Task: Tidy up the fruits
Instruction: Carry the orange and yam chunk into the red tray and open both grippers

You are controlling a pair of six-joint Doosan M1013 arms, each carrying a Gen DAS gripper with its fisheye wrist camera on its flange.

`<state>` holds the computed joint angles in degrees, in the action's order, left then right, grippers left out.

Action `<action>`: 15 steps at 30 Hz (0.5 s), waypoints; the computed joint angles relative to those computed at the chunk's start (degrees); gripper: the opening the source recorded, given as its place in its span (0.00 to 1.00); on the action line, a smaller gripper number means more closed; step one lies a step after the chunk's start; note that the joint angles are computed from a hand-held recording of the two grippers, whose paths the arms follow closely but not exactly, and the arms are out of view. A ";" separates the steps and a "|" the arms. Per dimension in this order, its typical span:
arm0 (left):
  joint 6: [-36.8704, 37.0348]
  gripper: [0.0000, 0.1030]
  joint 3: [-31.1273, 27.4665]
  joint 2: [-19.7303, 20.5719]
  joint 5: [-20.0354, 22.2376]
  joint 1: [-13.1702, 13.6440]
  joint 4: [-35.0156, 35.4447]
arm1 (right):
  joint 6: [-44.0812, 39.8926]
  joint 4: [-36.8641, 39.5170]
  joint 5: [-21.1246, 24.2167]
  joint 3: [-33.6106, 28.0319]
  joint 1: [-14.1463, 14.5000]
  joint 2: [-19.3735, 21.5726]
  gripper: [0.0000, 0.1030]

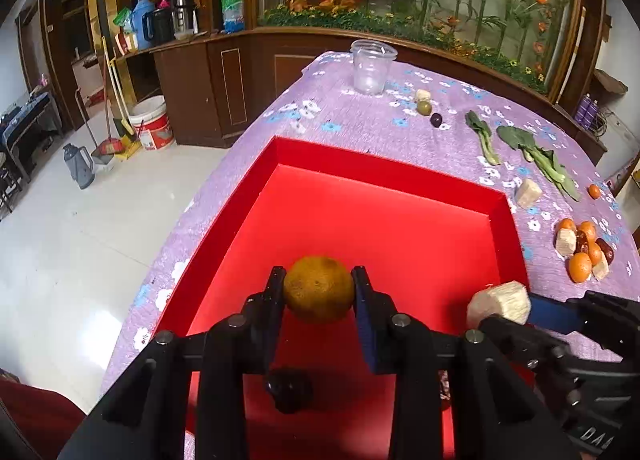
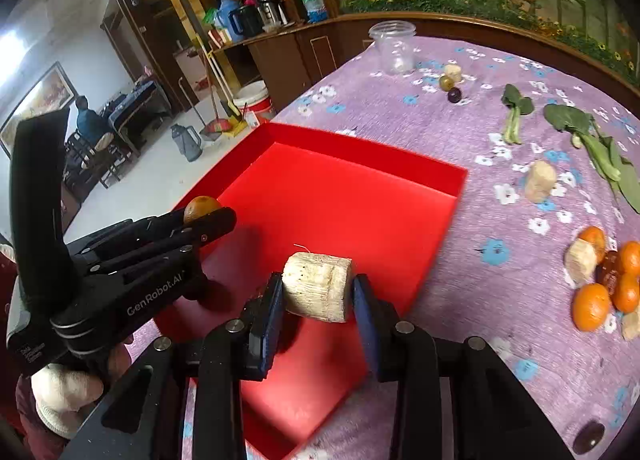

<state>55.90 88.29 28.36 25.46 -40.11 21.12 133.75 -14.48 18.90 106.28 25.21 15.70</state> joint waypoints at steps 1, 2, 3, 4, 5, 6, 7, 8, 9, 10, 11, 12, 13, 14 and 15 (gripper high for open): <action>0.06 0.31 -0.07 0.17 0.07 0.06 -0.20 | -0.97 0.86 0.28 -0.32 -0.03 0.45 0.37; -0.01 0.31 -0.12 0.31 0.17 0.07 -0.16 | -1.42 1.27 0.46 -0.39 -0.01 0.54 0.37; -0.42 0.31 -0.17 0.44 0.33 0.01 0.32 | -1.84 1.57 0.67 -0.59 -0.01 0.81 0.37; -1.09 0.31 -0.11 0.45 0.47 -0.14 1.03 | -1.88 1.48 0.90 -0.72 0.01 1.05 0.37; -1.43 0.31 -0.18 0.53 0.58 -0.25 1.43 | -1.73 1.35 1.02 -0.96 0.07 1.35 0.37; -1.66 0.31 -0.19 0.59 0.59 -0.30 1.71 | -1.89 1.56 1.05 -1.03 0.02 1.50 0.37; -2.21 0.31 -0.17 0.62 0.66 -0.39 2.33 | -1.76 1.52 1.20 -1.20 0.04 1.64 0.37; -3.09 0.31 -0.15 0.65 0.74 -0.55 3.38 | -1.31 1.17 1.29 -1.38 0.06 1.88 0.37; -3.74 0.31 -0.12 0.65 0.73 -0.68 4.20 | -0.98 0.85 1.36 -1.41 0.07 1.91 0.37; -4.06 0.31 -0.15 0.64 0.73 -0.73 4.58 | -0.22 -0.03 1.43 -1.44 0.13 1.99 0.37; -4.90 0.31 -0.06 0.62 0.69 -0.85 5.53 | 0.55 -0.96 1.62 -1.51 0.21 2.05 0.37; -5.93 0.31 0.03 0.60 0.71 -0.96 6.74 | 1.12 -1.68 1.77 -1.60 0.30 2.17 0.37; -6.65 0.31 0.11 0.55 0.71 -1.03 7.52 | 1.32 -2.12 1.95 -1.68 0.37 2.31 0.37; -7.70 0.31 0.26 0.48 0.60 -1.12 8.66 | 1.70 -2.73 1.90 -1.67 0.47 2.35 0.37; -8.49 0.31 0.39 0.42 0.53 -1.18 9.53 | 2.13 -3.44 2.01 -1.72 0.58 2.41 0.37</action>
<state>47.42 88.68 28.78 25.98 -41.29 30.65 135.87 -17.92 20.90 104.56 25.79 18.11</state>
